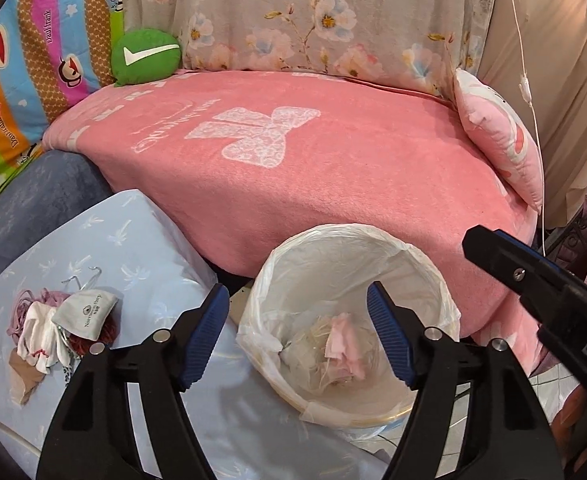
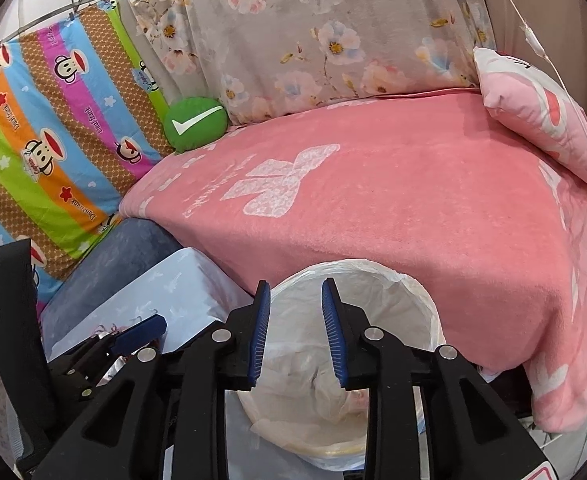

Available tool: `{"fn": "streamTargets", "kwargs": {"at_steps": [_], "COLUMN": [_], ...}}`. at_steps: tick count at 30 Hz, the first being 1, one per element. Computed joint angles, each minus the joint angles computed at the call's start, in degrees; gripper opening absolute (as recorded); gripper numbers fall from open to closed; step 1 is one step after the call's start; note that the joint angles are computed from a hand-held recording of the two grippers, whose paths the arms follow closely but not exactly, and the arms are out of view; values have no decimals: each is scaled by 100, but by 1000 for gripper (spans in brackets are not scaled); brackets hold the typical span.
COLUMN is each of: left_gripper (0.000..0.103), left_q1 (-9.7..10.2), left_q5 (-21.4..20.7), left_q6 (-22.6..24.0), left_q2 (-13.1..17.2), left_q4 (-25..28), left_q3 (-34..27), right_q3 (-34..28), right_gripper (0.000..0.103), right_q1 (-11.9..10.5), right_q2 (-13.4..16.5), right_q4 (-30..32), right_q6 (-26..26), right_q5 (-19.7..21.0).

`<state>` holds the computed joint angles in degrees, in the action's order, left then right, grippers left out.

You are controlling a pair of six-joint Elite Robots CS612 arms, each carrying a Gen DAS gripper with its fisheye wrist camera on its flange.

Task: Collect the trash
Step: 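Withdraw both grippers from the wastebasket back toward the table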

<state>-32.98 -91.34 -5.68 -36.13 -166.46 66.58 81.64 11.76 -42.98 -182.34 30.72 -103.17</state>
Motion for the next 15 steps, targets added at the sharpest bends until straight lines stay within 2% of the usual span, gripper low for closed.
{"fn": "streamTargets", "kwargs": {"at_steps": [4, 15], "left_gripper": [68, 68], "left_q1": [16, 97], "left_q5": [67, 395], "left_q6": [-53, -271], "left_q2": [-41, -199], "left_q4": [-17, -164], "left_q3": [80, 423], "right_q3": [-40, -132], "right_gripper": [34, 37], "right_q1": [30, 157], "right_q2": [13, 84], "right_q4": [61, 251], "right_q6": [-44, -53], "right_q5": [24, 188]}}
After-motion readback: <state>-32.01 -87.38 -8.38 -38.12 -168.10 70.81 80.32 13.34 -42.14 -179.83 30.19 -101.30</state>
